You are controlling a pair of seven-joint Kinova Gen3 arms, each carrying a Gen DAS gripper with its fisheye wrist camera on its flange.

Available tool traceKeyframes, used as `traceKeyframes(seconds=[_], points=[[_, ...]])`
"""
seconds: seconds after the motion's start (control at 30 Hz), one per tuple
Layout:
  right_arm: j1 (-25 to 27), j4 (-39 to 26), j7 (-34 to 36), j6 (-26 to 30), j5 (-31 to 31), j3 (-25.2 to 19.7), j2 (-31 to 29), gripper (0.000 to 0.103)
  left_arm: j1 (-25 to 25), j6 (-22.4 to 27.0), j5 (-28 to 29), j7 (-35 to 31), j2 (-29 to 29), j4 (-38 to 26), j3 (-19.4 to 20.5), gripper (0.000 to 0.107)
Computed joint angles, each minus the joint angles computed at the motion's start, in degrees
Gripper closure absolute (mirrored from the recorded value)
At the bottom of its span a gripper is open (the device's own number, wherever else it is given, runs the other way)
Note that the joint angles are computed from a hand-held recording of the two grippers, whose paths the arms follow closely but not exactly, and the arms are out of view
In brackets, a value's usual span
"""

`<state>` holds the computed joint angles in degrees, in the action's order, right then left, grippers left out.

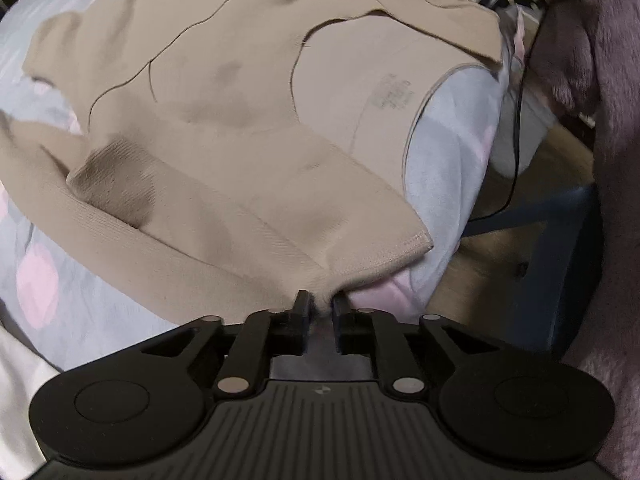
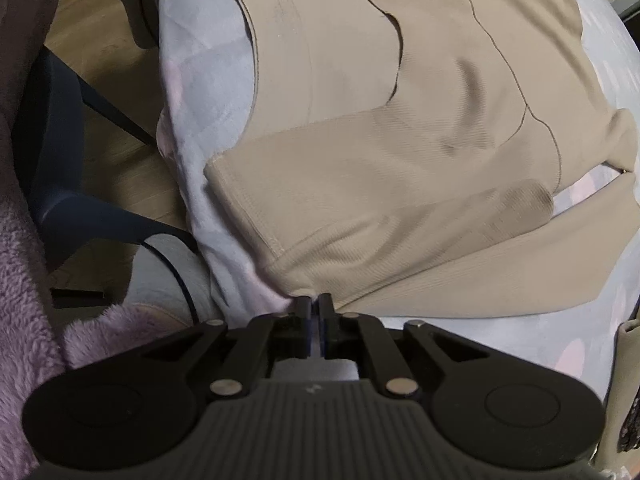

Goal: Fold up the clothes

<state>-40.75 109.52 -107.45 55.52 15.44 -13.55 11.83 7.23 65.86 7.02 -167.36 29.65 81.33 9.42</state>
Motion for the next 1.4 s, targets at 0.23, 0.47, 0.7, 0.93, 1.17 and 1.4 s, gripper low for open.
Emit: traceKeyframes(seconds=[0.23, 0.47, 0.7, 0.93, 1.17, 1.4], points=[[14.43, -1.90, -0.68, 2.07, 0.05, -13.31, -5.31, 0.068, -6.63, 8.58, 6.91, 1.14, 0.34, -7.91, 4.22, 0.066], [7.39, 0.61, -16.41, -2.27, 7.33, -1.79, -10.66, 0.061, -12.63, 2.19, 4.51, 16.43, 4.82, -16.49, 14.87, 0.065], [-1.80, -3.34, -32.70, 0.82, 16.26, 14.30, -5.94, 0.060, -1.65, -8.94, 10.84, 32.74, 9.22, -24.12, -1.20, 0.066], [14.69, -6.83, -48.96, -3.24, 22.24, 6.72, 0.75, 0.057, 6.39, -6.97, 15.96, 48.82, 20.37, -42.21, -16.31, 0.065], [24.42, -14.24, -53.64, -5.39, 24.27, 3.03, 10.31, 0.057, 5.71, -2.24, 3.08, 60.91, 30.62, -58.11, -8.13, 0.065], [18.47, -20.26, -47.75, -6.83, 19.79, 14.17, 18.29, 0.061, 6.57, 6.14, -1.99, 65.21, 39.53, -73.57, -5.43, 0.076]])
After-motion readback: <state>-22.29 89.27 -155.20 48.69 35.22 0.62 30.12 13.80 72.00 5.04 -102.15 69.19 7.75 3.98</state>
